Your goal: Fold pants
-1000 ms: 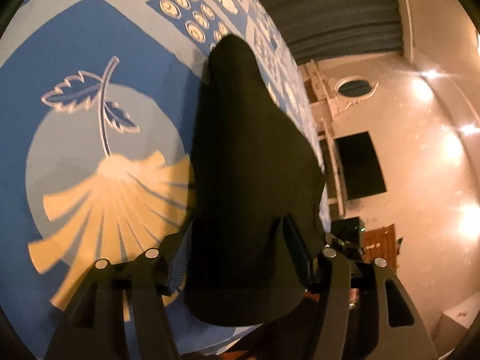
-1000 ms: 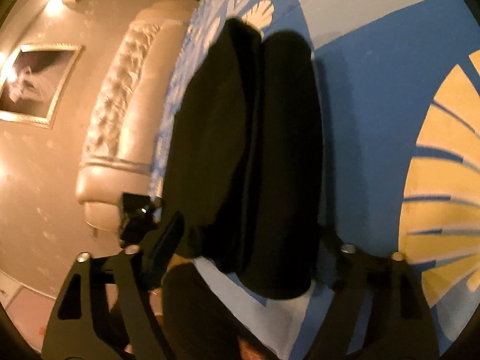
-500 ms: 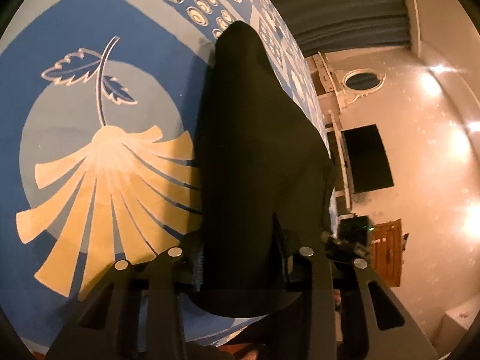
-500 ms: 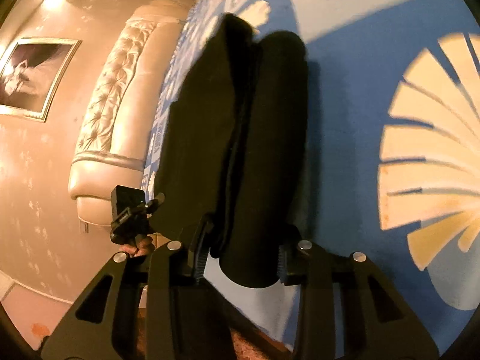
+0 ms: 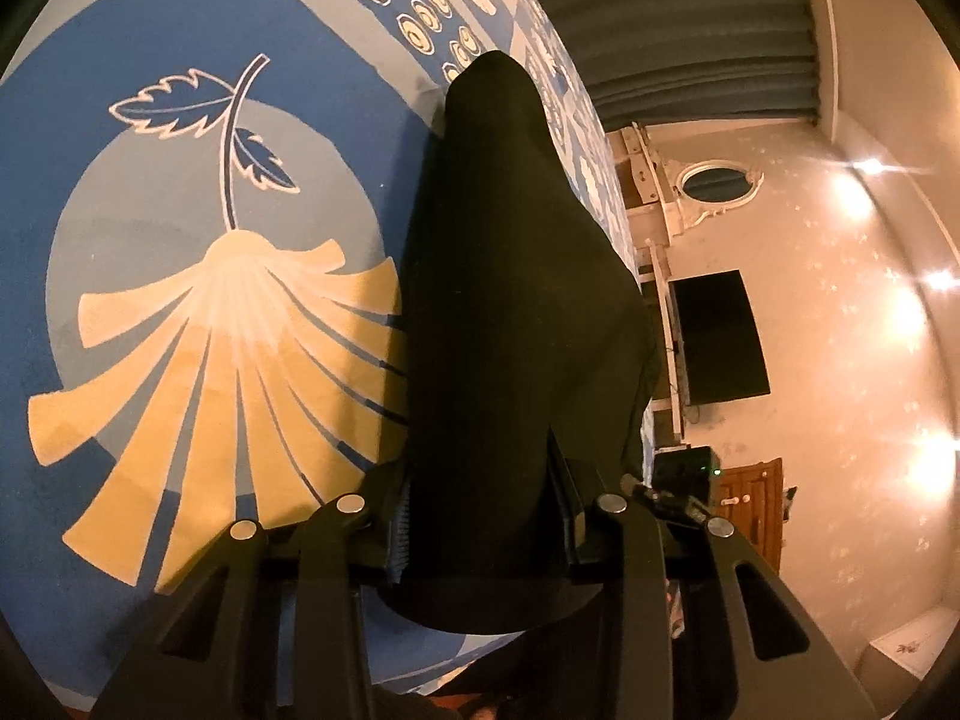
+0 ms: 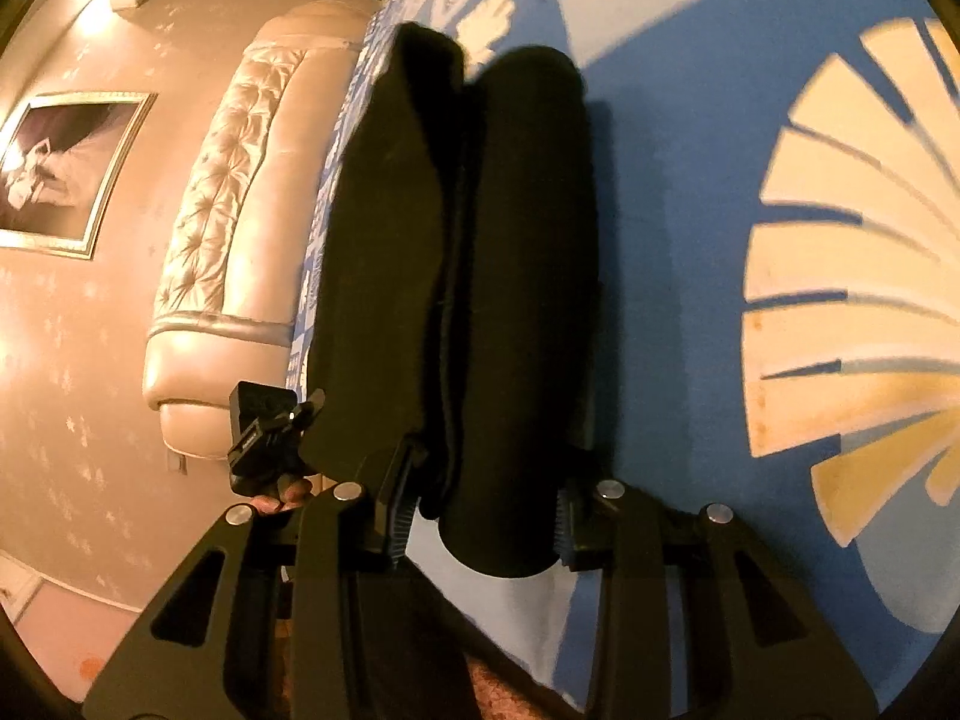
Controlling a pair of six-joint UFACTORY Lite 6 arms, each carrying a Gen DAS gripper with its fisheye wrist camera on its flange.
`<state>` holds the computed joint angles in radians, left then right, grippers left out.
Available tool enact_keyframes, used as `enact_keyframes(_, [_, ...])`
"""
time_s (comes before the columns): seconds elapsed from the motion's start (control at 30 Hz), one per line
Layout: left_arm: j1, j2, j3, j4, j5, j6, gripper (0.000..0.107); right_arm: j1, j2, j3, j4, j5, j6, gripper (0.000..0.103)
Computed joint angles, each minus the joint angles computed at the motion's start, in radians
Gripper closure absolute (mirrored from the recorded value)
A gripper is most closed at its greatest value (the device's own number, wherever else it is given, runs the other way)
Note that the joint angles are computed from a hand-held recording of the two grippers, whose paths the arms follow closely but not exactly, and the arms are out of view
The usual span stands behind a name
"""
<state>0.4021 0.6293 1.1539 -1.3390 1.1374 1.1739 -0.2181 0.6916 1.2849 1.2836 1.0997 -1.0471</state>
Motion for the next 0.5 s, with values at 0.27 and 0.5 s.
enact_keyframes(0.27, [0.004, 0.011, 0.007, -0.005, 0.013, 0.002, 0.071, -0.008, 0.011, 0.002, 0.002, 0.012, -0.014, 0.067])
enact_keyframes(0.5, [-0.007, -0.014, -0.006, 0.002, -0.009, -0.002, 0.071, -0.017, 0.007, -0.006, 0.005, 0.015, -0.021, 0.067])
